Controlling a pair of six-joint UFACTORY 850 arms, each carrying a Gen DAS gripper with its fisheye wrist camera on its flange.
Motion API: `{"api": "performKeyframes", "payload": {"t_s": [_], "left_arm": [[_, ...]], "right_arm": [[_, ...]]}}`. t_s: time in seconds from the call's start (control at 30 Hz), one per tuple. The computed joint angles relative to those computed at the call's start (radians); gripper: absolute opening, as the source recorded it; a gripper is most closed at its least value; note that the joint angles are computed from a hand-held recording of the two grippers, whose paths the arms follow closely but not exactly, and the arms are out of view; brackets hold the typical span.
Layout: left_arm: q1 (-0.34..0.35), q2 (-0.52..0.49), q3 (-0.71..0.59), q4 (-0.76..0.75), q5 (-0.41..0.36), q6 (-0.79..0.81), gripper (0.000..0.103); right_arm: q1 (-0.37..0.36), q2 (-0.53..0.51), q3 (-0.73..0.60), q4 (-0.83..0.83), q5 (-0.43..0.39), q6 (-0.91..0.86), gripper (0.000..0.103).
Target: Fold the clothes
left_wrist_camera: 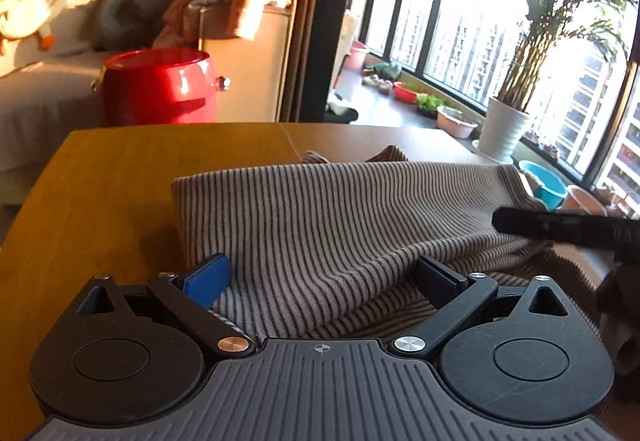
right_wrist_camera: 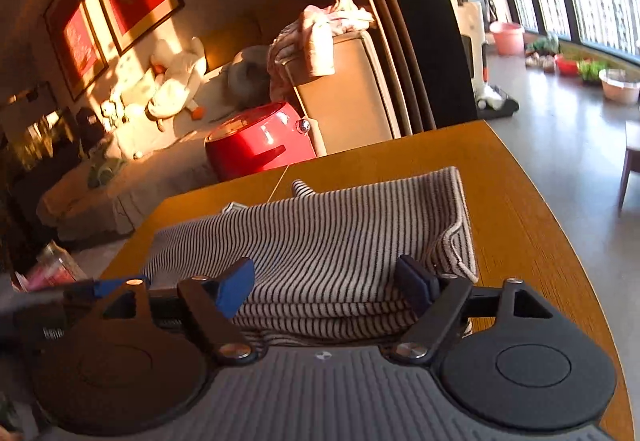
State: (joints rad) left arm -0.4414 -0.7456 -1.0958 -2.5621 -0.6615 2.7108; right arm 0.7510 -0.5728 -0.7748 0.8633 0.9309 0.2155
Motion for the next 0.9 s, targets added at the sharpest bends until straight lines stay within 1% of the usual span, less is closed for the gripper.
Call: {"api": "performKeyframes", "payload": {"t_s": [0.1,0.17,0.2,0.33,0.57,0.9], "left_arm": [[0.009,-0.008,-0.013,0.042,-0.006,-0.034,0.102],[0.012,-0.008,-0.010,0.050,-0.011,-0.042,0.102],[0.010,-0.005,-0.005,0.040,-0.013,-0.030,0.102],[0.004,0.002,0.011,0.002,-0.018,0.007,0.103],[0.001,0.003,0.014,-0.012,-0.017,0.019,0.103],[0.010,0.000,0.010,0.018,-0.030,-0.019,0.103]], "right_arm": [[0.010,-0.009,-0.016,0.024,-0.002,-0.044,0.089],[0.016,-0.010,-0.020,0.028,-0.003,-0.065,0.097],[0.018,-0.010,-0.020,0.024,0.000,-0.069,0.103],[0.022,-0.012,-0.023,0.037,0.005,-0.083,0.103],[0.014,-0.018,-0.016,0.002,0.028,-0.033,0.103],[0.006,-0.018,-0.012,-0.017,0.025,-0.024,0.103]]}}
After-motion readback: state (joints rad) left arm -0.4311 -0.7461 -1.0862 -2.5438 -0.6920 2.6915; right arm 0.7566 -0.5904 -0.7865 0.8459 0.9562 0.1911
